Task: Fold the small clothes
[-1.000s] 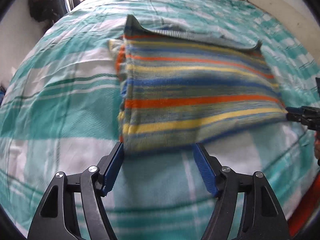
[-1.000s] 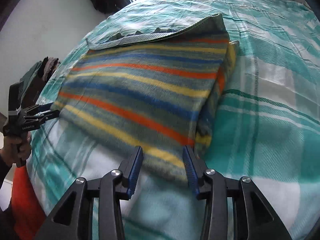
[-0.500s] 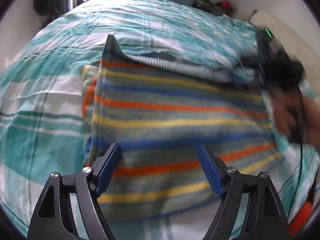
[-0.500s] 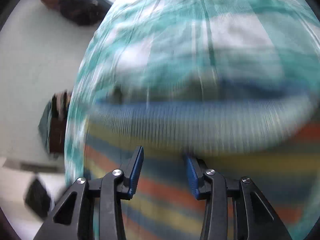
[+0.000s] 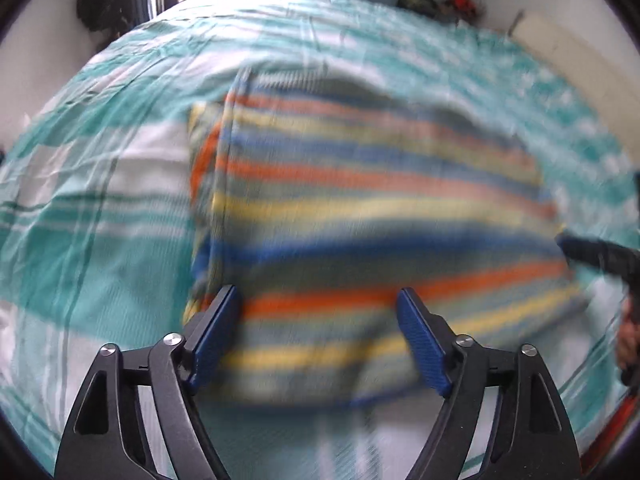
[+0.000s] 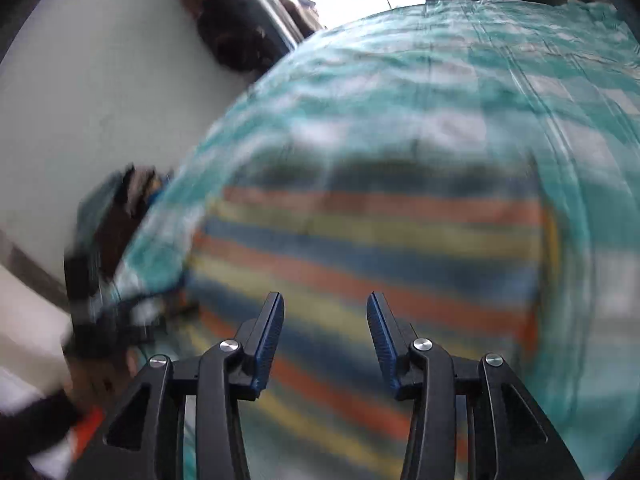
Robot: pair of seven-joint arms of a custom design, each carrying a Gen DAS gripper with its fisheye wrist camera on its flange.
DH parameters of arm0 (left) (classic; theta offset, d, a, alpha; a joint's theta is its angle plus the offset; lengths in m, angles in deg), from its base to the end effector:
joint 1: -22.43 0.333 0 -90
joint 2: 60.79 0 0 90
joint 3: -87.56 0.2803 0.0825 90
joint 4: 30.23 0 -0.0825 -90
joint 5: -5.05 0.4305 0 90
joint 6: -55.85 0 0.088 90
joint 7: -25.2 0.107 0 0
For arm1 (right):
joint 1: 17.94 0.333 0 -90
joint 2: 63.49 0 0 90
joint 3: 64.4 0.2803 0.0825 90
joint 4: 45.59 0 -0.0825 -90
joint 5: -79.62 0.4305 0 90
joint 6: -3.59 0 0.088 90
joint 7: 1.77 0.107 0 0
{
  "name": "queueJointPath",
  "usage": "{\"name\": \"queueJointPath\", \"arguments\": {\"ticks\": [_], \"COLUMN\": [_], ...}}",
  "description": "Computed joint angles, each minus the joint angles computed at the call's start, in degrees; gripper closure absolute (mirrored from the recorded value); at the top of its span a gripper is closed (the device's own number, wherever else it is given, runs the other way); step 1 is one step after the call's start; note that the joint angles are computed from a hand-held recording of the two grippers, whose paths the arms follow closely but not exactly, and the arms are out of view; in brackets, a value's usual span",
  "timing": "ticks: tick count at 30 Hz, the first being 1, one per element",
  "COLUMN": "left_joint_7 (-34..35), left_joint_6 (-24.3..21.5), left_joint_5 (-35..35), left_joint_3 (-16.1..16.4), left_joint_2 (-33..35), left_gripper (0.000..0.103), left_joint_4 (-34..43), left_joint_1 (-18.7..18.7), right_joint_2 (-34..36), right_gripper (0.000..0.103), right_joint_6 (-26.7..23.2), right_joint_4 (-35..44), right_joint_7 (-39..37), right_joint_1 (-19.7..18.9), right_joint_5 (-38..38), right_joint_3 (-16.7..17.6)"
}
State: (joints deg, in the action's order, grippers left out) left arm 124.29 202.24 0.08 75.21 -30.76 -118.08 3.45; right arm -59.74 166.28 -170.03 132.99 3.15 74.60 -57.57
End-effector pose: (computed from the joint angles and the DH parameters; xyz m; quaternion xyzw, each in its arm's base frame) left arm 0.6613 -0.3725 0.3613 -0.4546 0.8510 -0.2526 0.0726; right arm 0.5486 0.2954 0.3678 -0.5965 0.7455 -0.0656 0.2900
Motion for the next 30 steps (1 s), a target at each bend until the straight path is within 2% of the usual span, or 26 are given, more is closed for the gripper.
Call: {"name": "queueJointPath", "arguments": {"ticks": [1, 2, 3, 6, 7, 8, 10, 11, 13, 14, 15, 16, 17, 19, 25, 30], "left_joint_7": [-0.4, -1.4, -3.3, -3.8, -4.7, -6.2, -9.5, -11.0, -14.7, -16.2, -15.8, -15.4, -15.6, -16.3, -17.6, -16.7], "left_joint_6": [1.5, 2.5, 2.3, 3.8, 5.3, 6.6, 9.5, 9.2, 7.0, 6.3, 8.0, 10.4, 10.9, 9.5, 10.3, 11.9], "left_joint_5": [2.1, 3.8, 5.1, 2.2, 2.4, 3.1, 3.5, 3.9, 5.9, 7.2, 7.2, 7.4, 7.7, 8.5, 10.9, 10.0], "left_joint_3": [1.0, 1.8, 2.4, 0.4, 0.4, 0.6, 0.8, 0.9, 1.6, 2.1, 1.8, 1.6, 1.7, 1.8, 2.3, 1.7], "left_joint_2": [-1.8, -4.0, -6.1, -12.1, -13.8, -15.1, -17.3, -17.3, -15.4, -14.4, -14.2, -14.6, -14.5, -13.9, -13.8, -14.5], "left_gripper": [0.023, 0.023, 0.024, 0.021, 0.014, 0.007, 0.005, 0.005, 0.005, 0.004, 0.003, 0.001, 0.001, 0.001, 0.001, 0.001], "left_joint_4": [-2.9, -5.7, -7.7, -13.9, -16.0, -17.7, -21.6, -22.0, -21.1, -21.1, -22.0, -23.3, -23.5, -22.3, -22.6, -24.1], "left_joint_1": [-0.9, -1.7, -2.2, -0.3, -0.3, -0.5, -0.4, -0.4, -0.7, -0.9, -0.5, -0.3, -0.3, -0.5, -1.1, -0.4], "right_joint_2": [-1.7, -4.4, -7.4, -13.2, -14.8, -15.9, -16.1, -15.7, -13.4, -12.2, -12.3, -12.8, -13.5, -13.7, -13.0, -12.6], "right_gripper": [0.058, 0.058, 0.058, 0.057, 0.055, 0.049, 0.038, 0.032, 0.03, 0.03, 0.028, 0.028, 0.027, 0.027, 0.025, 0.025], "right_joint_6": [-4.0, -4.8, -3.3, -7.5, -8.2, -10.2, -14.7, -17.2, -23.0, -23.3, -22.1, -21.2, -21.0, -20.9, -23.6, -24.2], "right_joint_4": [-3.2, -6.1, -9.3, -11.9, -12.6, -12.5, -11.6, -11.1, -9.8, -9.9, -10.9, -12.2, -13.1, -13.7, -12.9, -12.5], "right_joint_7": [2.9, 7.6, 14.5, 24.6, 28.6, 32.3, 36.6, 37.6, 38.0, 38.3, 40.3, 45.0, 49.3, 52.6, 54.5, 55.1], "right_joint_1": [1.2, 2.0, 2.0, 1.8, 1.1, 0.8, 0.3, 0.6, 2.0, 3.0, 3.7, 4.0, 4.1, 4.2, 6.1, 6.8], "right_joint_5": [-2.2, -6.5, -13.5, -20.5, -23.7, -26.6, -30.7, -31.5, -30.5, -29.4, -30.5, -34.2, -37.5, -38.9, -41.3, -41.7], "right_joint_3": [0.0, 0.0, 0.6, 3.0, 4.3, 5.7, 7.9, 8.5, 8.5, 7.9, 7.2, 7.4, 7.8, 7.8, 7.3, 7.0]}}
